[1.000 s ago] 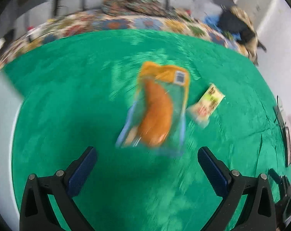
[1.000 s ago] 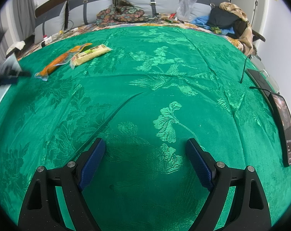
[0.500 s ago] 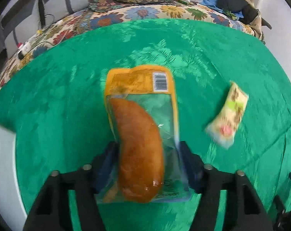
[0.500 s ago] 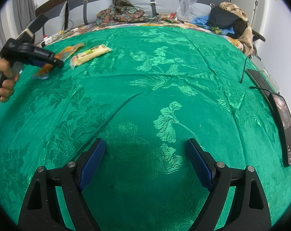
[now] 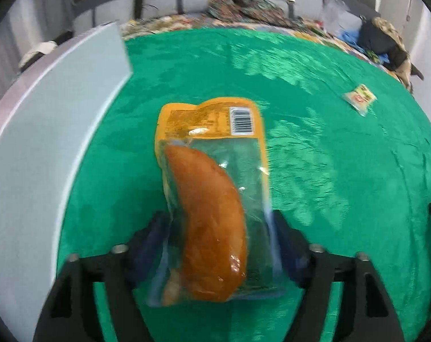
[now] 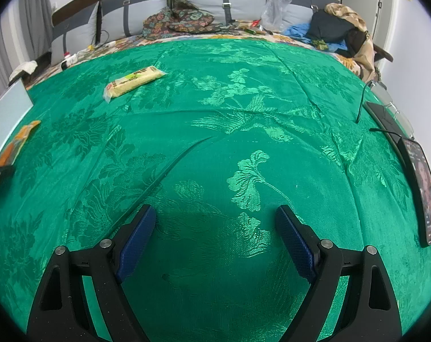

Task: Organize snacks
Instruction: 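Grasp the clear bag with the orange sausage using the left tool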

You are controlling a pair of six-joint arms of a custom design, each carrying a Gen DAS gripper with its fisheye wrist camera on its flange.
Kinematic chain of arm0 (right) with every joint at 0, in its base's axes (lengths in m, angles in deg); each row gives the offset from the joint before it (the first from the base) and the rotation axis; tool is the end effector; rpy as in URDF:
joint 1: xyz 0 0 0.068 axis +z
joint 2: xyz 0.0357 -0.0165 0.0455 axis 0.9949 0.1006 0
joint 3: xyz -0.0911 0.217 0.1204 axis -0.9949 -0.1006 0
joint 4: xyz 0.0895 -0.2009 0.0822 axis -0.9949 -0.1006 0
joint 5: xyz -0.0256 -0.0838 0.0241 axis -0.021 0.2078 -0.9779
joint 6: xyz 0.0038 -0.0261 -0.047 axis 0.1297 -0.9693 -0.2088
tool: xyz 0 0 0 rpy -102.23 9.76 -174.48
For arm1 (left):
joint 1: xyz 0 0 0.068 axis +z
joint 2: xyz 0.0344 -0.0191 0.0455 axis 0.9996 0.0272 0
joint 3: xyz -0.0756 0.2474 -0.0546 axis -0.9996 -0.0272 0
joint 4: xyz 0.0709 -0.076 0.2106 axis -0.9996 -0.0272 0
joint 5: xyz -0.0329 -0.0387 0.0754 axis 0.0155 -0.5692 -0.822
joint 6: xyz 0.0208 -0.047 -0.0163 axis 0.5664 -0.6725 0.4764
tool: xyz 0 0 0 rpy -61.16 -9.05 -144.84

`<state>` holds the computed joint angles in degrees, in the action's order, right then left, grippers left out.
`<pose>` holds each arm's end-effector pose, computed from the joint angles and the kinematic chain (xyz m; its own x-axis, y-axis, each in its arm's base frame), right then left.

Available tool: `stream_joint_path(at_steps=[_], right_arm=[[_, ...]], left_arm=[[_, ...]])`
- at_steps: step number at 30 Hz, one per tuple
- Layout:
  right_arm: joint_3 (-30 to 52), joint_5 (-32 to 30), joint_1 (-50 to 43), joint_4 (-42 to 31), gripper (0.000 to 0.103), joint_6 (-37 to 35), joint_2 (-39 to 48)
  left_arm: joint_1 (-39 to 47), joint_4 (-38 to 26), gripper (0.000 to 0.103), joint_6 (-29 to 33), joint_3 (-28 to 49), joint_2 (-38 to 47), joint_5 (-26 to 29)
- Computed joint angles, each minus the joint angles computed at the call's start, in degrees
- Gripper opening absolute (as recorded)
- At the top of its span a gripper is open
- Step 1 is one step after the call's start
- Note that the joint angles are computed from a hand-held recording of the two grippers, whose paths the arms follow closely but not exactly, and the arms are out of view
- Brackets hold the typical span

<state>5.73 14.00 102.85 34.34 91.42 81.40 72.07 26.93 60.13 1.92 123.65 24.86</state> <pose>0.2882 0.0892 0.0847 -0.7835 -0.0669 -0.6178 -0.0439 0.9977 -0.0525 0.2944 -0.0812 0.0796 -0.8539 -0.0915 -0.5123 -0.0787 0.9958 -0.0466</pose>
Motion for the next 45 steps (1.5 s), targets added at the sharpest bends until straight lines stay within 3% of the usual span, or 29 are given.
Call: stream_joint_path(at_steps=[5,8,40,45], right_arm=[[0.0,0.0,0.0,0.0,0.089,0.0,0.0],[0.1,0.1,0.1,-0.1,0.089,0.1,0.1],[0.4,0.0,0.0,-0.4,0.09,0.1,0.2],[13.9,-2.2,0.9,-12.2,0.089,4.7,3.1]], left_arm=[[0.1,7.2,0.103,-0.7,-1.9,2.5,-2.5],[0.0,9.5,0.103,-1.2,-2.4,3.3,-3.2],[0.1,9.2,0.103,-1.2,-1.6,3.8,-3.0],[0.1,9.2,0.103,-1.2,-1.6,3.9,-3.1]])
